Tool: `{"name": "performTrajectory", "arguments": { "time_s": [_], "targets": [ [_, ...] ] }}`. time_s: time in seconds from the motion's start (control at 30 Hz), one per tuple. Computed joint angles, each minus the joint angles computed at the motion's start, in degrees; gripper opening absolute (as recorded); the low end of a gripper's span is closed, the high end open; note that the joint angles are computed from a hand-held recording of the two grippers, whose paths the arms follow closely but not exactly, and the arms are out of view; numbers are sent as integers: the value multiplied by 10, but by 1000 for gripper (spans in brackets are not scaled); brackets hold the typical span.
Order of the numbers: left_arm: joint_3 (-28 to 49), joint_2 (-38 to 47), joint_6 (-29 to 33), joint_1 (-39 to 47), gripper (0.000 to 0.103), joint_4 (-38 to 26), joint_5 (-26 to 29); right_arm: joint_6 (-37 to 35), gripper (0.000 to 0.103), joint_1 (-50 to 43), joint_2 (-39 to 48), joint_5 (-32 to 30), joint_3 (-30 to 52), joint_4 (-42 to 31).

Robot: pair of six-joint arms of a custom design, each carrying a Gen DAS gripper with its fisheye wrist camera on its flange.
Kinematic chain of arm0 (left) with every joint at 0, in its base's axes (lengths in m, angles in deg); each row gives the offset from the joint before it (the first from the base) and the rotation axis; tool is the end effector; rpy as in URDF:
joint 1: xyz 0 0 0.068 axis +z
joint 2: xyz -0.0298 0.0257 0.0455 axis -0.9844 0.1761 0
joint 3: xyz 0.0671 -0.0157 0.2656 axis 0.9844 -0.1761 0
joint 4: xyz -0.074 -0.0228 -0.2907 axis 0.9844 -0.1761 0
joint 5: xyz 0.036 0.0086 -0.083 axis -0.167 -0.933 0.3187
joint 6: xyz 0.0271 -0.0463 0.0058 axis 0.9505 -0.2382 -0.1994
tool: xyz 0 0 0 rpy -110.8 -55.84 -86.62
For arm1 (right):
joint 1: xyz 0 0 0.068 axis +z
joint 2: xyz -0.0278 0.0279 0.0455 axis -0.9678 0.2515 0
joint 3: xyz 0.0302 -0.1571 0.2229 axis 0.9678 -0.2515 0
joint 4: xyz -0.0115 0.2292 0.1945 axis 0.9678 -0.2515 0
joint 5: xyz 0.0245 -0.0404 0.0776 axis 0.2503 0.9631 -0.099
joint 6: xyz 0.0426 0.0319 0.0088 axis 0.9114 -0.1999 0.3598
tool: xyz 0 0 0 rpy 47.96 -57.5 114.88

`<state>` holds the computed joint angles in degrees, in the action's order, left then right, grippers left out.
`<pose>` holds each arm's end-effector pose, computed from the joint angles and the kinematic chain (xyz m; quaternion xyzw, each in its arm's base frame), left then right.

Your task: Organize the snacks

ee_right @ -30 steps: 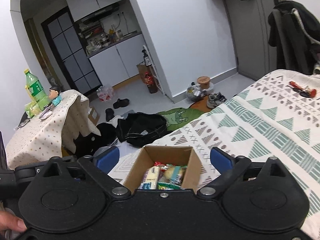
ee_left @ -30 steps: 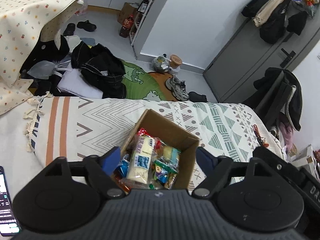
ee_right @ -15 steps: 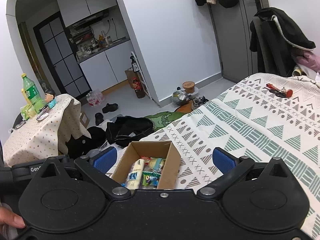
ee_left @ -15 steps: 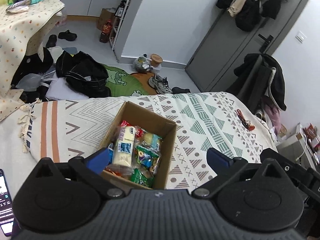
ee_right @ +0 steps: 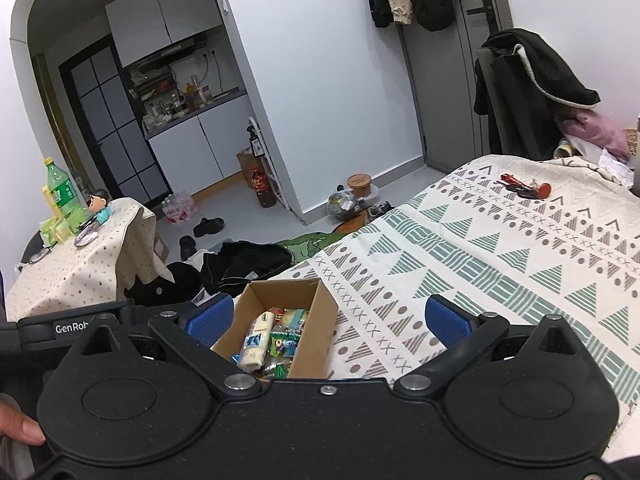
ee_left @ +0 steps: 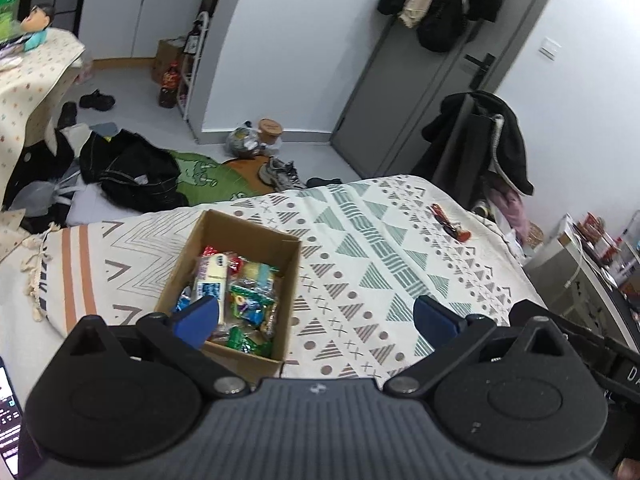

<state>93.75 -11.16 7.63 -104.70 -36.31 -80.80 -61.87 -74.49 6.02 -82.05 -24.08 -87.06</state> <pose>0.3084 -0.1408 0.3435 -0.0595 0.9041 -0.1773 0.3843 0.2778 0.0128 0.3498 0.0055 0.8740 0.1417 0.4647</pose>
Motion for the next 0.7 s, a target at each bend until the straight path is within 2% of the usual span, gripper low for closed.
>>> {"name": "performTrajectory", "arguments": {
  "time_s": [0.7],
  "targets": [
    [-62, -100, 1, -72, 103, -19, -42, 5, 103, 8, -140, 24, -75, -62]
  ]
}}
